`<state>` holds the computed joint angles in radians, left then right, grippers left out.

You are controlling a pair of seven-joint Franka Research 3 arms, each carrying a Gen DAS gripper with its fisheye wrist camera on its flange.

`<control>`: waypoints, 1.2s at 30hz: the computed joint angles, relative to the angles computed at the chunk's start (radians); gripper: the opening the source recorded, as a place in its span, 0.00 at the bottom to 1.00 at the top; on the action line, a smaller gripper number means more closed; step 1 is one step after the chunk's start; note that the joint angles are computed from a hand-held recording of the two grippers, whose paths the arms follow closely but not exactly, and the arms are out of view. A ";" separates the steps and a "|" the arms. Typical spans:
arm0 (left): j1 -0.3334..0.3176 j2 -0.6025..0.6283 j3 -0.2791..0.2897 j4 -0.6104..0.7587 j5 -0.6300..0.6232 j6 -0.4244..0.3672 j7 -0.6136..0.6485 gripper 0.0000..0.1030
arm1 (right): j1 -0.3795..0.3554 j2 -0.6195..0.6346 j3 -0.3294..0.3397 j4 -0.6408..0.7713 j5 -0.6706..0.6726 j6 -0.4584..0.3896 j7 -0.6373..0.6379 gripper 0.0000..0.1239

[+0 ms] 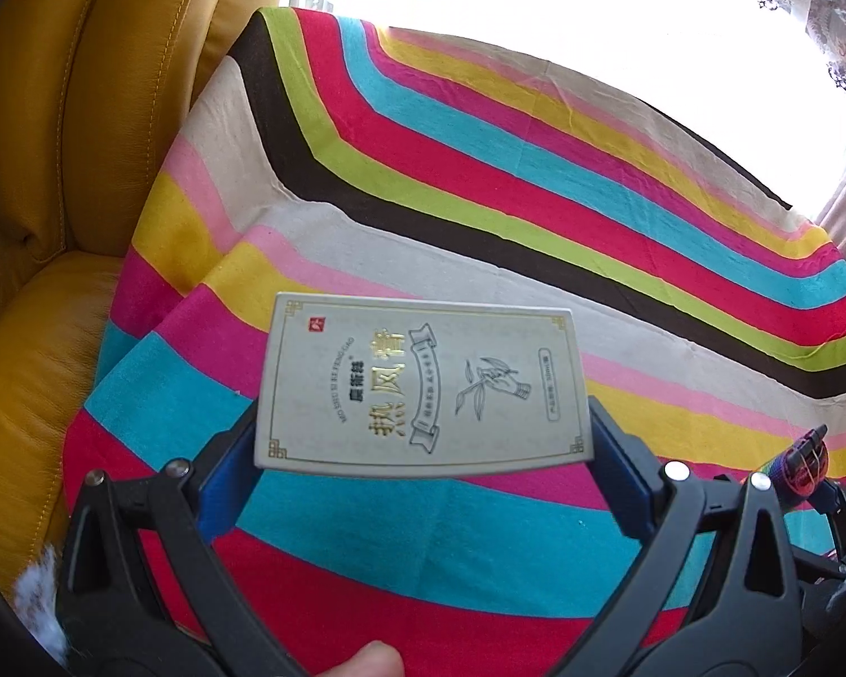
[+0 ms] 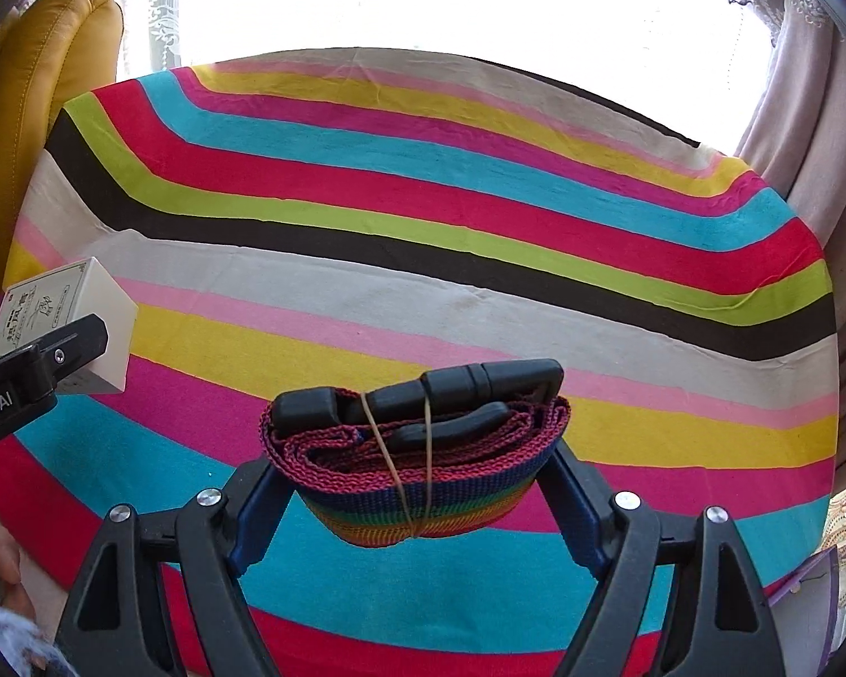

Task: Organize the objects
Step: 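Carry the white box and rainbow strap over the purple storage box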

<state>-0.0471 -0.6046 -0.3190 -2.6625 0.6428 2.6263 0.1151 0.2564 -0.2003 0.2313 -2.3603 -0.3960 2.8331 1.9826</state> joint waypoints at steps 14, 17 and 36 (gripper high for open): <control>-0.156 -0.062 -0.019 0.004 -0.105 -0.057 0.100 0.99 | -0.062 -0.319 0.039 -0.253 0.129 -0.016 -0.003 0.66; -0.179 -0.069 -0.039 0.014 -0.123 -0.091 0.106 0.99 | -0.061 -0.395 0.031 -0.310 0.178 -0.025 -0.033 0.66; -0.323 0.069 -0.113 0.174 -0.117 -0.200 0.159 0.99 | -0.105 -0.757 -0.044 -0.523 0.389 -0.173 -0.165 0.66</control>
<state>-0.3698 -0.5352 -0.4320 -2.4881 0.5259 2.4268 0.2745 0.1512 -0.9577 0.1871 -2.8829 -0.0073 2.6596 1.8177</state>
